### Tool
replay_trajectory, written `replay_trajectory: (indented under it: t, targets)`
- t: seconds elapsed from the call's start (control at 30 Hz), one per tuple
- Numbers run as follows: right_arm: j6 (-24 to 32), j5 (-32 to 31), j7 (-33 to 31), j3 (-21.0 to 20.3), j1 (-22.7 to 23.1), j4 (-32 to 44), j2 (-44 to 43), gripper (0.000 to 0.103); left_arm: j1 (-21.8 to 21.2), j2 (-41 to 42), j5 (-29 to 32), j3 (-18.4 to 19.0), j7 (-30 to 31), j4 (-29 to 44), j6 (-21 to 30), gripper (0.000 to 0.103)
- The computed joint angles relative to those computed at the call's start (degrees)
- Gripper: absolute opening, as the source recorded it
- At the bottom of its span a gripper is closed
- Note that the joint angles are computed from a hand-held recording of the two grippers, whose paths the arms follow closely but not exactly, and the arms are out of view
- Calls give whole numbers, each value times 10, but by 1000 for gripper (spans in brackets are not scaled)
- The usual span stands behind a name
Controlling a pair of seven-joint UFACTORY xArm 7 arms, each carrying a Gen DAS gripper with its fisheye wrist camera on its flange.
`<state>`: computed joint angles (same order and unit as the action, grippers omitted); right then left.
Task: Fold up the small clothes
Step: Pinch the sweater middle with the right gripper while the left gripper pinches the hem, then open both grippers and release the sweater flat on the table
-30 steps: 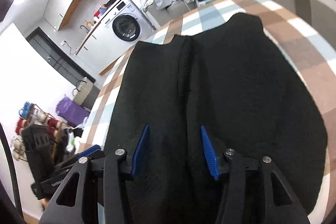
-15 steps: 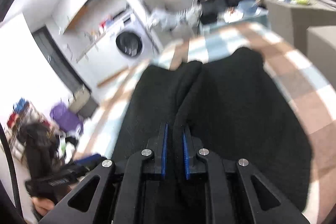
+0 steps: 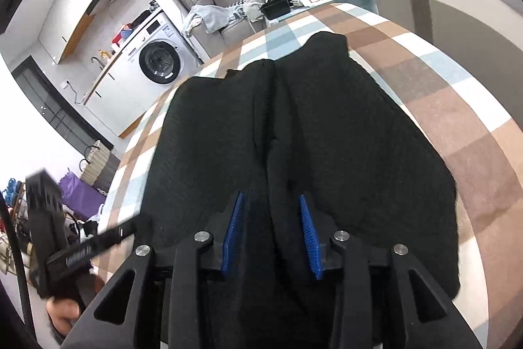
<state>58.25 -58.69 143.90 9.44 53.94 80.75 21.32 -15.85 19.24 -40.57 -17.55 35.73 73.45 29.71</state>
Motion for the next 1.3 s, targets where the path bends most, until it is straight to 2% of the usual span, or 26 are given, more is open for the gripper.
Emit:
replay_trajectory:
  t: [0.07, 0.1, 0.17, 0.23, 0.37, 0.5, 0.6, 0.7, 0.77, 0.8, 0.87, 0.9, 0.93, 0.97, 1.07, 1.13, 1.17, 1.23, 1.3]
  targets:
    - [-9, -2, 6, -1, -4, -9, -5, 37, -2, 22, -1, -3, -5, 27, 16, 39]
    - [-11, -4, 8, -2, -5, -10, -6, 37, -7, 27, 3, -1, -13, 31, 2, 24]
    - [-11, -3, 1, -1, -8, -4, -3, 37, -4, 35, -1, -6, -18, 40, -2, 12]
    - [-18, 0, -13, -1, -11, 4, 2, 37, 3, 31, -16, -12, -14, 32, -22, 8]
    - [-47, -8, -28, -6, -14, 9, 9, 37, 25, 16, -34, -15, 10, 14, -31, 7]
    - [-98, -16, -59, -15, -18, 30, 28, 38, 37, -14, -32, 3, 28, -17, -36, 7]
    - [-121, -16, -71, -26, -18, 44, 39, 39, 30, -33, -1, 23, 14, -43, -69, 8]
    - [-177, -13, -84, -39, -32, 51, 51, 39, 44, -38, -14, 22, 10, -42, -53, 9]
    - [-229, -12, -90, -50, -44, 55, 60, 39, 48, -45, -22, 25, 9, -45, -50, 12]
    - [-244, -4, -99, -55, -48, 61, 67, 39, 47, -49, -19, 28, 5, -47, -53, 18]
    - [-235, 23, -143, -60, -47, 85, 82, 38, 49, -62, -27, 29, 10, -59, -62, 30]
    - [-222, 46, -180, -58, -51, 101, 91, 31, 53, -67, -44, 26, 24, -63, -64, 35]
    - [-222, 63, -205, -59, -53, 109, 95, 15, 56, -74, -58, 25, 37, -69, -65, 37]
    - [-232, 65, -220, -60, -56, 114, 97, 11, 56, -78, -70, 25, 48, -71, -64, 37]
    - [-177, -7, -204, -107, 7, 127, 76, 10, 50, -93, -85, 34, 55, -80, -59, 37]
    - [-123, -26, -191, -101, 21, 125, 62, 10, 44, -98, -85, 40, 52, -82, -53, 37]
    - [-96, -9, -198, -90, 16, 125, 61, 10, 40, -98, -84, 42, 52, -81, -52, 37]
    - [-66, 68, -246, -59, -14, 128, 73, 11, 32, -95, -75, 45, 47, -79, -55, 37]
    - [-49, 120, -250, -49, -24, 118, 75, 11, 27, -95, -68, 44, 43, -79, -55, 37]
